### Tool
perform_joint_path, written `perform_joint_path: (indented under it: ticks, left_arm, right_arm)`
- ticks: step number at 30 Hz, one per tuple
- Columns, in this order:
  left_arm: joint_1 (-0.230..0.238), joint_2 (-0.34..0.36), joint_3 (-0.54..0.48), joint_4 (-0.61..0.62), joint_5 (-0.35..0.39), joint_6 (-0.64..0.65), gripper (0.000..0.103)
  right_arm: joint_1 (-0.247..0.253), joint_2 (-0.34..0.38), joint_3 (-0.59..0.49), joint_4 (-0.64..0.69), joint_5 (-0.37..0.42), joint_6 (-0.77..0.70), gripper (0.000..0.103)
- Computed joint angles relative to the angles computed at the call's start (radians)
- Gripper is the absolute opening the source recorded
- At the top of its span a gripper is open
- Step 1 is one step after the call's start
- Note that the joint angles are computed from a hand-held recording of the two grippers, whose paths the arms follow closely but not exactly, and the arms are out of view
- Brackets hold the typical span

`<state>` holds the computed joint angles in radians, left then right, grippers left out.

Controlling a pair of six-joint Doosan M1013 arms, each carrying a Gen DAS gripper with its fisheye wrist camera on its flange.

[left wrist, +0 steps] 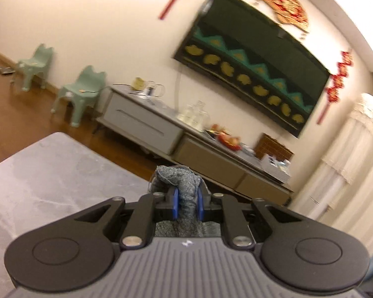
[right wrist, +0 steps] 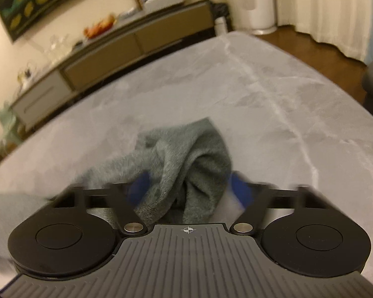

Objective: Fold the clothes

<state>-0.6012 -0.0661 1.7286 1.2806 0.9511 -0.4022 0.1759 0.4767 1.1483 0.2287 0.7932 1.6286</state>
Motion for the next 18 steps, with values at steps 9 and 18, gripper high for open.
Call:
perform_joint_path:
  ticks: [9,18]
  left_arm:
    - [0.014,-0.041,0.015,0.189,0.124,-0.301,0.014]
    - [0.23,0.101,-0.058,-0.418,0.17,0.027,0.016]
  right_arm:
    - [0.017,-0.1,0.021,0.12,-0.309,-0.183,0.0]
    - [0.086,0.124,-0.246,-0.09,-0.103,-0.023,0.061]
